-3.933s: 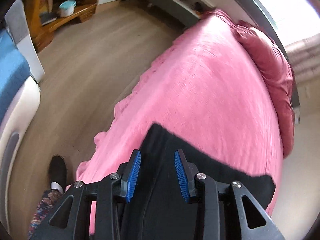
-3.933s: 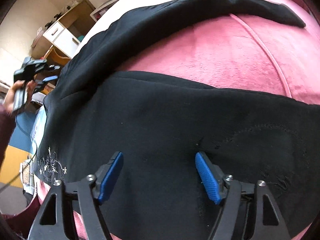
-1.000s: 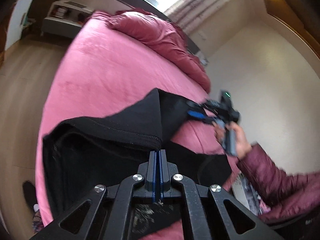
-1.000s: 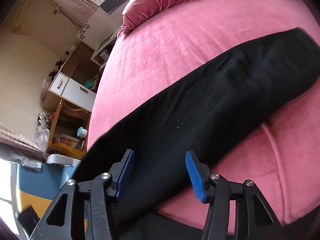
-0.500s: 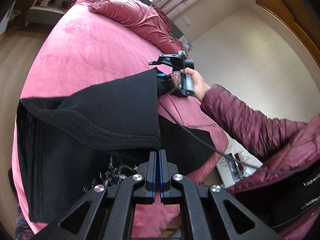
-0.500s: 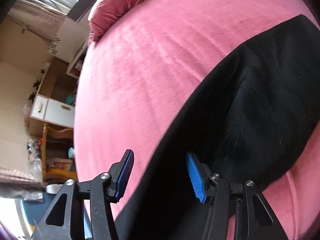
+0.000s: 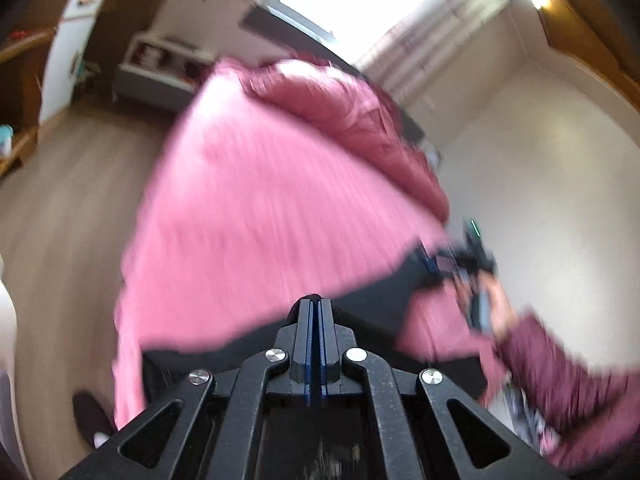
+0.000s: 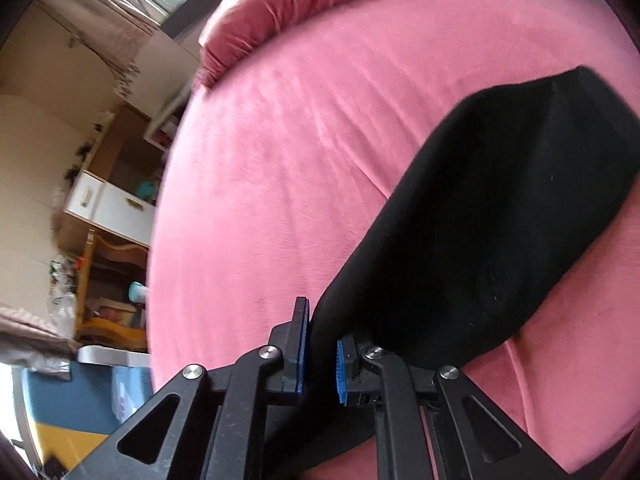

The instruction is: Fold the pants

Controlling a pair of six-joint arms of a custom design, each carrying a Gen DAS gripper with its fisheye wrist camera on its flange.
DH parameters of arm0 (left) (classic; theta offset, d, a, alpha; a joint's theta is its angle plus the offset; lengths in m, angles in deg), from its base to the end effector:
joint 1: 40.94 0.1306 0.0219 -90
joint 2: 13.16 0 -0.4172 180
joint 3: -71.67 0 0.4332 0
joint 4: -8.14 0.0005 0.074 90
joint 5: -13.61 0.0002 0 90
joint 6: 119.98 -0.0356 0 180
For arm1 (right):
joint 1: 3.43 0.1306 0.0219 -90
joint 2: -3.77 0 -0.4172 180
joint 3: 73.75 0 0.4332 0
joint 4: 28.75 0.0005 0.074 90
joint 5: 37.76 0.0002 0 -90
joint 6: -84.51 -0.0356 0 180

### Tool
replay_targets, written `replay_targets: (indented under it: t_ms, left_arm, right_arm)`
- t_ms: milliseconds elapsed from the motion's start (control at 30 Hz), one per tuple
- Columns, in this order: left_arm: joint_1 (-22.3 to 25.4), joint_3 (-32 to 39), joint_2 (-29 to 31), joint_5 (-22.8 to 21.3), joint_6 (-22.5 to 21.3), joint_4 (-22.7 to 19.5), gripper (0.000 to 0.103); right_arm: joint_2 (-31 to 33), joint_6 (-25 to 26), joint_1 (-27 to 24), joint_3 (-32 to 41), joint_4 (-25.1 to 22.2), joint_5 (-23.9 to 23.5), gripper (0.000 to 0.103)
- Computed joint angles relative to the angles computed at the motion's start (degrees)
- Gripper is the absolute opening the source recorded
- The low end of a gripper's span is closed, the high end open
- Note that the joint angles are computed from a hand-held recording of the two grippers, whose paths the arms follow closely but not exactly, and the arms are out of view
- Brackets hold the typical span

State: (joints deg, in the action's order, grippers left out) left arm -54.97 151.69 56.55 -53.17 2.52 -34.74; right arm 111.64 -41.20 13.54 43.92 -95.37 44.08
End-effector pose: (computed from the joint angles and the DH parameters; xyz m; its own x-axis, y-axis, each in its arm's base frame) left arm 0.3780 -0.1094 0.5418 -0.7334 -0.3257 -0.5967 0.1792 0.7541 -0.6318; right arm 0.6074 0.1901 0.5099 -0.8620 0.3410 -0.3750 0.1723 0.8929 0.4159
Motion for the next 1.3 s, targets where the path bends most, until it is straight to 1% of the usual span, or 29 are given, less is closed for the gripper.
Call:
replay_targets:
  t_ms: [33, 67, 133, 233, 333, 400, 467, 533, 567, 633, 700, 767, 800, 900, 1000, 1067, 1133, 1167, 1200, 1233, 1267, 1300]
  left_arm:
    - [1.37, 2.12, 1.57, -1.19, 0.05, -0.01, 0.002]
    - [2.56, 3.98, 2.96, -1.43, 0.30, -0.09, 0.002]
    - [4.01, 6.95, 5.04, -3.10, 0.53, -1.10, 0.002]
    - [5.05, 8.36, 5.46, -3.51, -0.06, -2.32, 0.002]
    - [4.05, 5.83, 2.58, -3.31, -0.84, -2.47, 0.002]
    - [2.69, 2.60, -0.62, -3.25, -0.19, -2.47, 0.002]
    - [2.34, 0.02, -3.32, -2.75, 0.47, -2.83, 0.002]
    - [1.55, -3.76, -7.17, -2.57, 1.47, -3.40, 0.002]
    - [1.06, -5.76, -9.09, -2.35, 2.65, -3.97, 0.002]
    - [0.06, -8.52, -11.75, -2.93, 3.96, -5.78, 0.002]
    - [-0.44, -11.49, -14.22, -2.43, 6.23, -6.68, 0.002]
    - [-2.03, -13.68, -15.75, -4.07, 7.08, -9.21, 0.002]
    - [-2.70, -14.86, -16.44, -4.22, 8.13, -9.92, 0.002]
    - [-4.14, -17.97, -18.54, -5.04, 11.40, -10.56, 0.002]
    - [-3.95, -19.67, -20.54, -5.36, 14.40, -10.49, 0.002]
    - [-3.51, -20.09, -21.28, -5.41, 14.36, -10.89, 0.002]
    - [-3.89, -20.05, -21.56, -6.25, 13.37, -12.38, 0.002]
    - [-4.02, -20.23, -21.53, -5.57, 14.15, -12.49, 0.002]
    - [-3.60, -20.55, -21.32, -4.26, 13.96, -12.79, 0.002]
    - [-3.71, -20.58, -20.74, -3.93, 13.76, -14.21, 0.002]
    - [-3.92, -20.65, -20.38, -4.88, 14.33, -15.74, 0.002]
    - [-3.11, -20.94, -20.18, -4.11, 14.75, -16.34, 0.003]
  right_arm:
    - [-1.61, 0.15, 0.09, -1.05, 1.27, -0.20, 0.011]
    - [-3.08, 0.45, 0.26, -1.97, 2.31, -0.27, 0.011]
    - [-6.91, 0.95, 0.74, -4.74, 4.63, -0.47, 0.011]
    - [-14.00, 1.48, 1.71, -11.16, 7.71, -1.57, 0.011]
    - [-22.40, 1.85, 3.20, -20.03, 9.64, -3.14, 0.011]
    - [-27.14, 1.68, 4.58, -25.04, 9.60, -3.35, 0.011]
    - [-31.57, 1.12, 6.25, -29.92, 8.78, -2.99, 0.011]
    - [-35.43, -0.95, 7.63, -34.82, 8.36, -3.38, 0.011]
    - [-36.95, -2.10, 8.14, -36.77, 8.56, -3.69, 0.010]
    - [-39.66, -3.70, 9.81, -40.72, 8.23, -3.01, 0.010]
    - [-41.11, -5.13, 11.08, -43.44, 7.90, -2.65, 0.010]
    - [-42.03, -5.79, 12.12, -45.64, 7.54, -1.68, 0.009]
    - [-42.79, -6.61, 12.44, -46.84, 7.64, -1.61, 0.009]
    - [-43.31, -6.98, 12.69, -48.61, 7.02, -1.23, 0.009]
    - [-43.20, -7.07, 13.39, -49.23, 6.71, -0.75, 0.009]
    - [-43.60, -7.11, 13.91, -49.25, 6.40, -0.27, 0.008]
    - [-43.90, -6.86, 14.26, -48.87, 6.12, 0.22, 0.008]
    - [-43.14, -6.81, 14.58, -48.10, 6.09, 0.70, 0.008]
    - [-42.46, -6.65, 14.83, -47.56, 5.87, 1.19, 0.008]
    - [-41.85, -6.10, 14.83, -47.54, 5.28, 1.60, 0.008]
    - [-41.43, -5.77, 14.95, -47.74, 4.29, 2.14, 0.008]
    - [-41.16, -5.63, 14.87, -48.07, 3.66, 2.26, 0.008]
